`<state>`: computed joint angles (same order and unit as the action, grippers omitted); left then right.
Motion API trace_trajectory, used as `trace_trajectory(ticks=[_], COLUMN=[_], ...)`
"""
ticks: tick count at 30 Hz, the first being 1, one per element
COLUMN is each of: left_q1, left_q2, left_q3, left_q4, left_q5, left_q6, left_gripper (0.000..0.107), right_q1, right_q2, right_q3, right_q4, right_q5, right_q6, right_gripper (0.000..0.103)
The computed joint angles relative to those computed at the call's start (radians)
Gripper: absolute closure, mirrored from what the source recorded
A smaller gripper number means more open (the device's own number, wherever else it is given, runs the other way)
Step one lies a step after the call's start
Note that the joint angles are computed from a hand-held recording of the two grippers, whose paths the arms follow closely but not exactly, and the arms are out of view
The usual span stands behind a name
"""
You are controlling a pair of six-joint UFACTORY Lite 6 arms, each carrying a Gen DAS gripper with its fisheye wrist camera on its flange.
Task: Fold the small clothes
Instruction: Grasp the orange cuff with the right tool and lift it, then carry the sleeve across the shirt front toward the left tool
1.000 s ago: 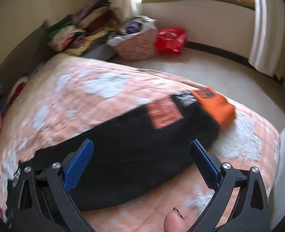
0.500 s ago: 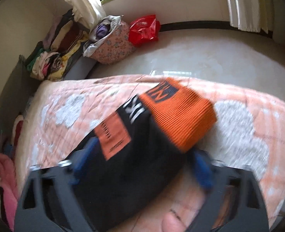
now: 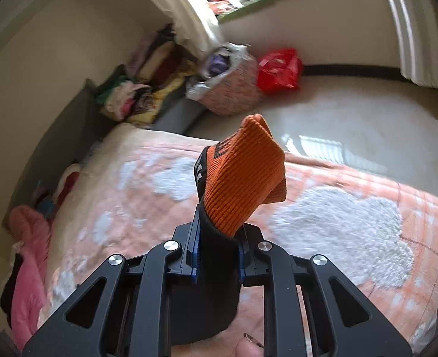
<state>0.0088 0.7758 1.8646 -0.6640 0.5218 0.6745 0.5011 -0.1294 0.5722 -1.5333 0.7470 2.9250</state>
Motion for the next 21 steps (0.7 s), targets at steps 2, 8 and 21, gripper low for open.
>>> trace_trajectory(ticks=[2, 8, 21], left_q1=[0.001, 0.014, 0.116], left_q2=[-0.026, -0.083, -0.068], left_q3=[-0.024, -0.075, -0.017], left_q4=[-0.022, -0.076, -0.219], left_q5=[0.009, 0.035, 0.182], left_q6=[0.027, 0.088, 0.169], left_gripper=[0.012, 0.012, 0.012], right_q1=[0.037, 0.137, 0.252], right_q2=[0.007, 0.070, 0.430], right_q3=[0.050, 0.213, 0.731], right_q4=[0.025, 0.059, 0.124], right_q5=[0.026, 0.086, 0.073], right_q6=[-0.061, -0.192, -0.485], right_gripper=[0.086, 0.086, 0.086])
